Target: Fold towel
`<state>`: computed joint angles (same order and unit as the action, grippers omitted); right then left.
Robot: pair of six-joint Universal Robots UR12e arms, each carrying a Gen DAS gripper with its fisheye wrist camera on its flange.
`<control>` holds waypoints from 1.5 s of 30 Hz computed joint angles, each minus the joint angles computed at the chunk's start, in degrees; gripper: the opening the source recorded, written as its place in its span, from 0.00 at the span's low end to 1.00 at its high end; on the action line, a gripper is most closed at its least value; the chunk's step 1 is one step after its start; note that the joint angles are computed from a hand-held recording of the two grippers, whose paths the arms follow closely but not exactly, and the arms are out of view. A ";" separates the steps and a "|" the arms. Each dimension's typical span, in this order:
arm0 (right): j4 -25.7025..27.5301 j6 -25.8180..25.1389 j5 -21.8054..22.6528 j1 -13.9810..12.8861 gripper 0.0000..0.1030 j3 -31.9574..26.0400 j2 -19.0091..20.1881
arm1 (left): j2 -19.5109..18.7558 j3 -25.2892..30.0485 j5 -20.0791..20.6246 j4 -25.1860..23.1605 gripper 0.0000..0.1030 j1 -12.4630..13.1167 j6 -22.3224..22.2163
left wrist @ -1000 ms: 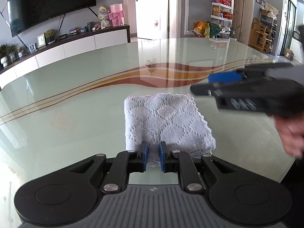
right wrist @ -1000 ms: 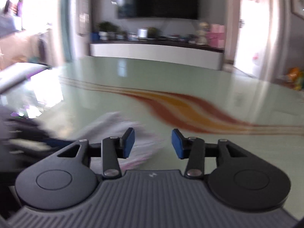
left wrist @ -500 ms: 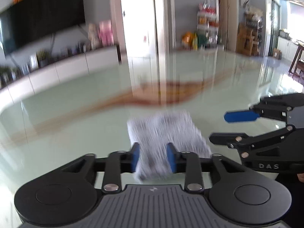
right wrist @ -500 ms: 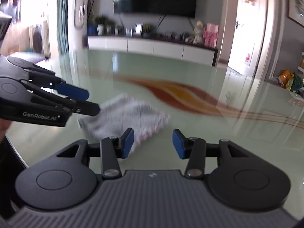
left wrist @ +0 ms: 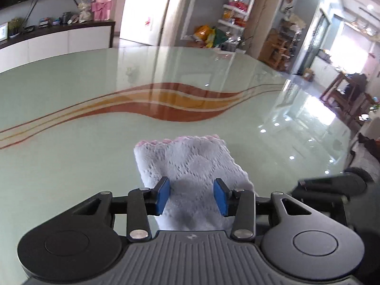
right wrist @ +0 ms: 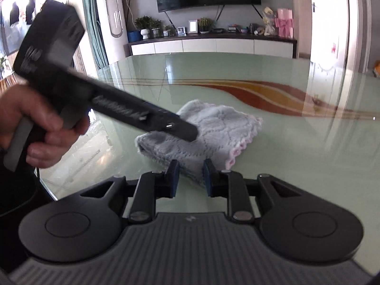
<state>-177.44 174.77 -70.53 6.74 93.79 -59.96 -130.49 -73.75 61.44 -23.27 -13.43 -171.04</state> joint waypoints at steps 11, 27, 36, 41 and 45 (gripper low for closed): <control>1.35 -2.89 1.92 -0.38 0.21 0.73 -0.79 | 1.90 -4.10 4.33 8.01 0.44 0.24 2.62; 2.88 -5.37 3.64 -0.86 0.21 0.97 -1.25 | 5.84 -7.91 9.33 4.25 0.46 -0.22 11.71; 3.17 -5.74 3.28 -0.79 0.22 1.40 -1.70 | 5.51 -7.34 11.80 1.52 0.47 -0.99 13.48; 2.74 -5.35 3.34 -0.84 0.22 1.70 -1.81 | 6.07 -8.16 13.54 5.84 0.47 -1.40 13.38; 2.97 -5.52 3.24 -0.80 0.22 1.74 -1.92 | 5.23 -6.59 19.71 2.18 0.46 -2.51 15.32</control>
<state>-174.48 169.25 -67.28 5.95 95.52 -61.89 -125.26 -80.34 81.15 -21.09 -15.94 -155.71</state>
